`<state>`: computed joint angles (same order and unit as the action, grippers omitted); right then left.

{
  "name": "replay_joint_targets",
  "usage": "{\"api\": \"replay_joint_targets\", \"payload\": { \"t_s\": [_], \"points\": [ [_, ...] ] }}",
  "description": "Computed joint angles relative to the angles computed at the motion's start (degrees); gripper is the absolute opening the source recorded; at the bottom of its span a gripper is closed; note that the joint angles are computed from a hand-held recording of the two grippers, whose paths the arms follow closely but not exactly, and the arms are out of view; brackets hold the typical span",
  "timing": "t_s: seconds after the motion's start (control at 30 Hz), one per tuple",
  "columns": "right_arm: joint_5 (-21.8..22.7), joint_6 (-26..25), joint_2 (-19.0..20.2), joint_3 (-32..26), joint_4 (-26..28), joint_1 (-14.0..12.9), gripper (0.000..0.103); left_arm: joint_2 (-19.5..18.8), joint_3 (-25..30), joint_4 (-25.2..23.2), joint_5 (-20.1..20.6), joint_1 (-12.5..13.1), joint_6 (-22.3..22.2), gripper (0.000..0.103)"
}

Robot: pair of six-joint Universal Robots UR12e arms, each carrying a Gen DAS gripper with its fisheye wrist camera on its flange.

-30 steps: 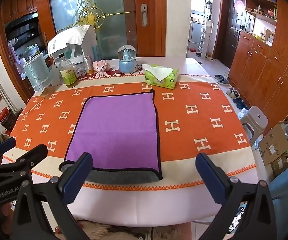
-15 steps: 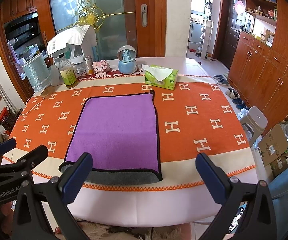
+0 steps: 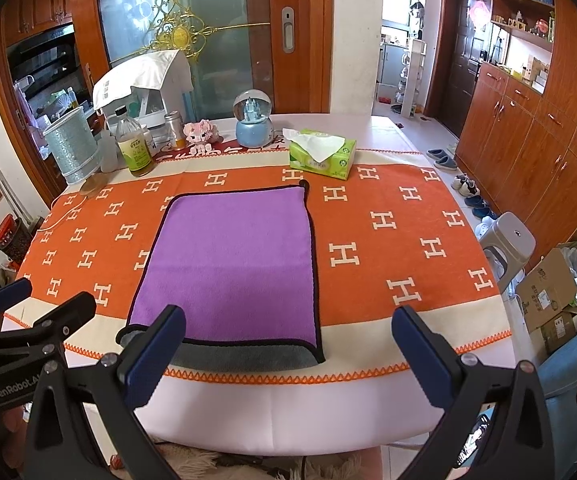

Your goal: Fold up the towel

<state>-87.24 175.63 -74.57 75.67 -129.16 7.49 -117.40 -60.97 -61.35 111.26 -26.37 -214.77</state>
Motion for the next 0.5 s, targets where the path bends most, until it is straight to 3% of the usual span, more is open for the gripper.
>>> {"api": "replay_joint_targets", "payload": {
  "t_s": [0.5],
  "points": [
    [-0.12, 0.02, 0.13, -0.21, 0.12, 0.05, 0.103, 0.13, -0.18, -0.31, 0.07, 0.11, -0.13, 0.102]
  ]
}}
